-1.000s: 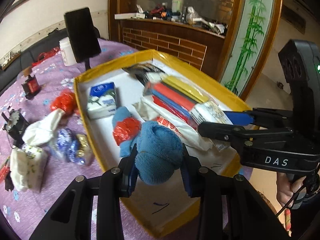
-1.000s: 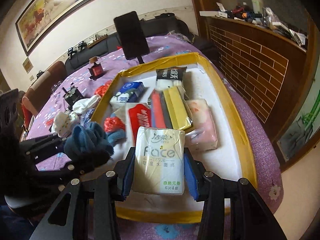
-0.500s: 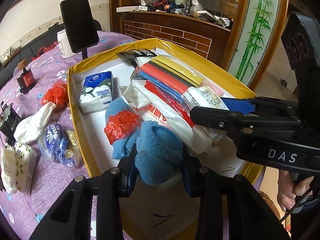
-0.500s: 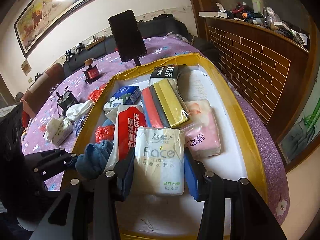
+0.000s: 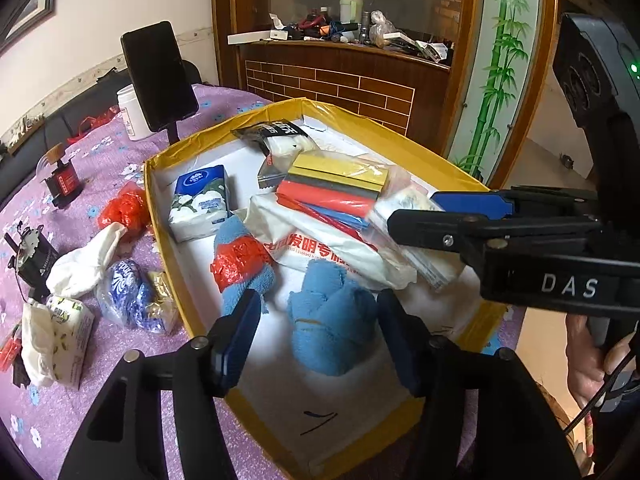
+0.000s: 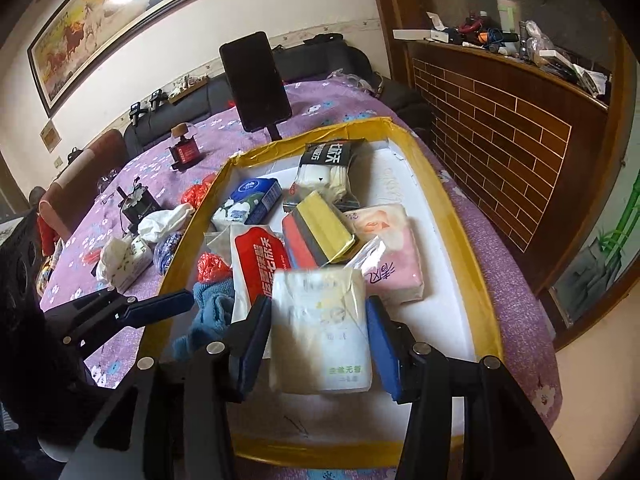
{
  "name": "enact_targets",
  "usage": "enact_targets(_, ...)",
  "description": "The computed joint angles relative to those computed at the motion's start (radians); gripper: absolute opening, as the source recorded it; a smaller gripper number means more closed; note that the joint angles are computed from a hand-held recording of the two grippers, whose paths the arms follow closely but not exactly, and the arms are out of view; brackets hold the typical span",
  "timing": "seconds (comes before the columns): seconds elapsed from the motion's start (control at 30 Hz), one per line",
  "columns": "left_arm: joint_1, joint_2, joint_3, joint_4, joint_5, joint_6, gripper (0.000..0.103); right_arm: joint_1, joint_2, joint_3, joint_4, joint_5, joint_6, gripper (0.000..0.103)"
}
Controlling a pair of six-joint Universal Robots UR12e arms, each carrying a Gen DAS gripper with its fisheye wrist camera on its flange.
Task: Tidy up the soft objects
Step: 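Lower both items into the yellow tray and open both tools, then move both tools back over the remaining items on the table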
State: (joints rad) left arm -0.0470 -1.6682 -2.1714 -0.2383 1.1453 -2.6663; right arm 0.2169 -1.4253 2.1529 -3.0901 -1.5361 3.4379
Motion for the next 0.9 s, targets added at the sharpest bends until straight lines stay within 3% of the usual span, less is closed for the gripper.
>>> enact_targets(0.5,0.049,0.040,-0.024,0.020,-0.044,-0.034,0.063,0.019,-0.006,-0.009,-0.040,0.017,0.033,0.057)
enact_targets(0.9,0.123,0.066,-0.046,0.056,-0.075,-0.075,0.063,0.064,0.028,-0.072,-0.027,0.044,0.007,0.057)
